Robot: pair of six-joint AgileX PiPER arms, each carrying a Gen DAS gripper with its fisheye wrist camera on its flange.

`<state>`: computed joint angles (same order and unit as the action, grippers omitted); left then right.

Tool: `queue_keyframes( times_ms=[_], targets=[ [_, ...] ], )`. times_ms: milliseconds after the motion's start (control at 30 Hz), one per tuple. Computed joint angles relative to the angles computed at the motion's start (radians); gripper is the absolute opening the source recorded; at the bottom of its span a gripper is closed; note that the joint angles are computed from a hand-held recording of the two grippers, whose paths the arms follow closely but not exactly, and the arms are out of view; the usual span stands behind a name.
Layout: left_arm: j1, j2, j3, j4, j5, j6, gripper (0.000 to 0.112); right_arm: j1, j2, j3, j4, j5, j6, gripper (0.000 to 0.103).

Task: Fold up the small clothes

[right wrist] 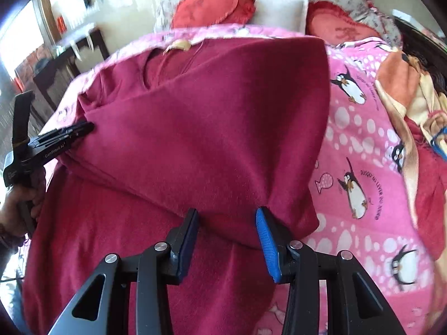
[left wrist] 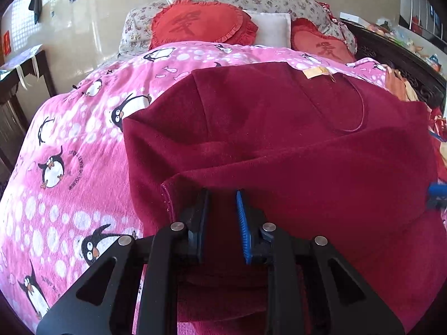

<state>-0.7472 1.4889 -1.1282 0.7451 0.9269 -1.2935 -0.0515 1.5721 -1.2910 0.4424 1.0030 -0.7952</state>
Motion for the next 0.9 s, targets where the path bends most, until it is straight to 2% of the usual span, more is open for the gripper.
queue_keyframes(
  times_ms=[100, 200, 267, 333, 400, 533, 633, 733, 900],
  targets=[
    [-0.007, 0.012, -0.008, 0.014, 0.013, -0.009, 0.02, 0.024, -0.004, -0.092, 0.048, -0.063, 0.047, 0.042],
    [-0.009, 0.002, 0.004, 0.013, 0.002, -0.021, 0.02, 0.121, 0.11, -0.228, -0.043, -0.108, 0.161, 0.042],
    [0.006, -0.018, 0.027, 0.003, -0.035, -0.03, 0.02, 0.167, 0.174, -0.257, -0.149, -0.154, 0.245, 0.042],
    [0.015, -0.035, 0.046, -0.004, -0.06, -0.039, 0.02, 0.178, 0.2, -0.204, -0.152, -0.255, 0.268, 0.043],
    [0.015, -0.042, 0.054, -0.004, -0.066, -0.047, 0.02, 0.205, 0.157, -0.093, -0.168, -0.401, 0.288, 0.047],
    [0.014, -0.036, 0.046, -0.005, -0.059, -0.044, 0.02, 0.231, 0.104, 0.064, -0.18, -0.607, 0.295, 0.049],
    [0.016, -0.037, 0.049, -0.005, -0.065, -0.048, 0.02, 0.25, 0.099, 0.082, -0.225, -0.65, 0.344, 0.05],
    [0.024, -0.037, 0.051, -0.006, -0.072, -0.046, 0.02, 0.248, 0.095, 0.094, -0.201, -0.669, 0.32, 0.052],
    [0.029, -0.038, 0.051, -0.01, -0.077, -0.043, 0.02, 0.272, 0.101, 0.105, -0.303, -0.707, 0.415, 0.055]
  ],
)
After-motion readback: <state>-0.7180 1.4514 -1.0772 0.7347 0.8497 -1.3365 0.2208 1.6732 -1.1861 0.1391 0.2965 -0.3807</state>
